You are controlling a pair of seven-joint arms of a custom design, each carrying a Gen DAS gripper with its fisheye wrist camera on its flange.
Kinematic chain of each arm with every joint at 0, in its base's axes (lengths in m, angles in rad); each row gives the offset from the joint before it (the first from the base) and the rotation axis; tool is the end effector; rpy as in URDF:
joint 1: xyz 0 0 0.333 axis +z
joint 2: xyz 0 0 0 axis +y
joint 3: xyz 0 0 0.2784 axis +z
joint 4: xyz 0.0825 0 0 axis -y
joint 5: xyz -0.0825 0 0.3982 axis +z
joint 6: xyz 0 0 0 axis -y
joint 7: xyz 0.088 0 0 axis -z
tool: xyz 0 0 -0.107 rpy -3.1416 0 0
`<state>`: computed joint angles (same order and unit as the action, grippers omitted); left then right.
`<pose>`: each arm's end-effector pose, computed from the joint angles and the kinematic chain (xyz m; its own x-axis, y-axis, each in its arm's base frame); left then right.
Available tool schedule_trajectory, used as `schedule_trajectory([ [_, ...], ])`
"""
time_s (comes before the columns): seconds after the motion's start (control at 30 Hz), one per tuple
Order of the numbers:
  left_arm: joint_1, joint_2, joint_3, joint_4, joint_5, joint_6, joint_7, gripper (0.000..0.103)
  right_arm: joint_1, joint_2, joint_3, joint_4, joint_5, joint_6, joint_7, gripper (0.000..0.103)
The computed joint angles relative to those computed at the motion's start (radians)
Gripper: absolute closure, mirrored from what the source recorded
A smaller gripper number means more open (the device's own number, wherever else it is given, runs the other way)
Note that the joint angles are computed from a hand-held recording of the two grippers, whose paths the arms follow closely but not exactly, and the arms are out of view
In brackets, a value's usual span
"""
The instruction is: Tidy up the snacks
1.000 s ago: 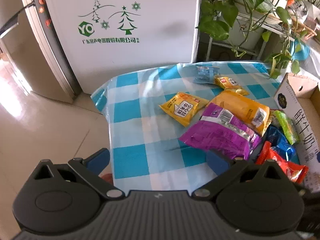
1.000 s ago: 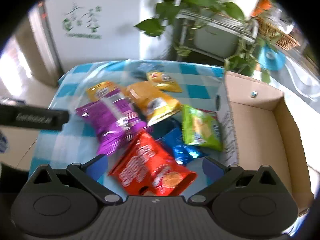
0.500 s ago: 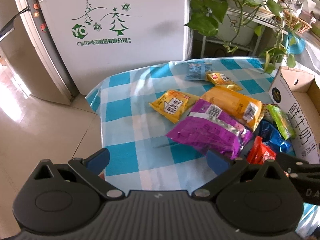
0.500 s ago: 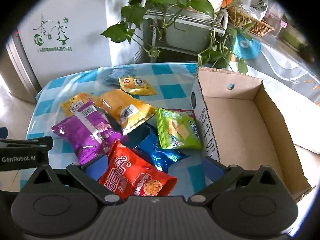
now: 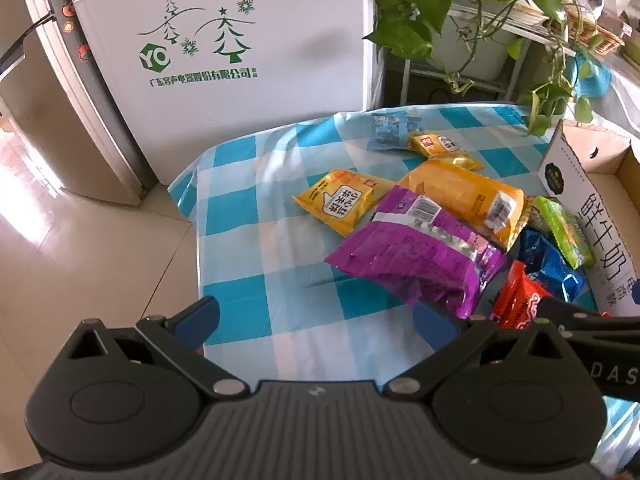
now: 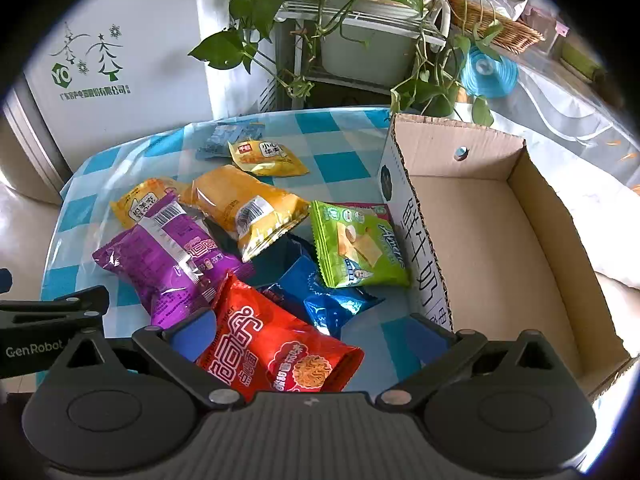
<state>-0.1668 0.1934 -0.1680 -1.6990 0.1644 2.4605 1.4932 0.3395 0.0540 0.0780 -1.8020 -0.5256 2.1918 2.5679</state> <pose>0.6348 -0.2131 0.5016 -0.3115 -0.9467 -0.0818 -0.7832 0.3045 -0.5421 0.5766 0.2352 0.5063 -0.3481 -0.9364 0.0447 -0.7970 0.2705 -0.5400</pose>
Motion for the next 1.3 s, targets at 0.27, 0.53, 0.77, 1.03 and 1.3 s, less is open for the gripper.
schedule_trajectory([
  [0.27, -0.006, 0.003, 0.003, 0.001, 0.020, -0.004, -0.019, 0.001, 0.004, 0.012, -0.001, 0.014, 0.003, -0.015, -0.002, 0.000],
  [0.53, -0.008, 0.001, 0.005, -0.003, 0.039, 0.005, -0.031, 0.002, 0.008, 0.016, -0.003, 0.020, 0.001, -0.022, 0.004, 0.000],
  [0.77, -0.009, 0.005, 0.005, 0.001, 0.047, 0.002, -0.039, 0.002, 0.010, 0.022, -0.004, 0.027, -0.002, -0.026, 0.003, 0.000],
  [1.03, -0.010, 0.006, 0.005, 0.000, 0.051, 0.006, -0.041, 0.002, 0.011, 0.023, -0.005, 0.027, 0.000, -0.024, 0.005, 0.000],
  [1.3, 0.006, 0.000, -0.007, -0.011, -0.019, 0.025, 0.001, 0.002, 0.008, 0.004, -0.006, 0.000, -0.014, 0.010, -0.005, 0.000],
])
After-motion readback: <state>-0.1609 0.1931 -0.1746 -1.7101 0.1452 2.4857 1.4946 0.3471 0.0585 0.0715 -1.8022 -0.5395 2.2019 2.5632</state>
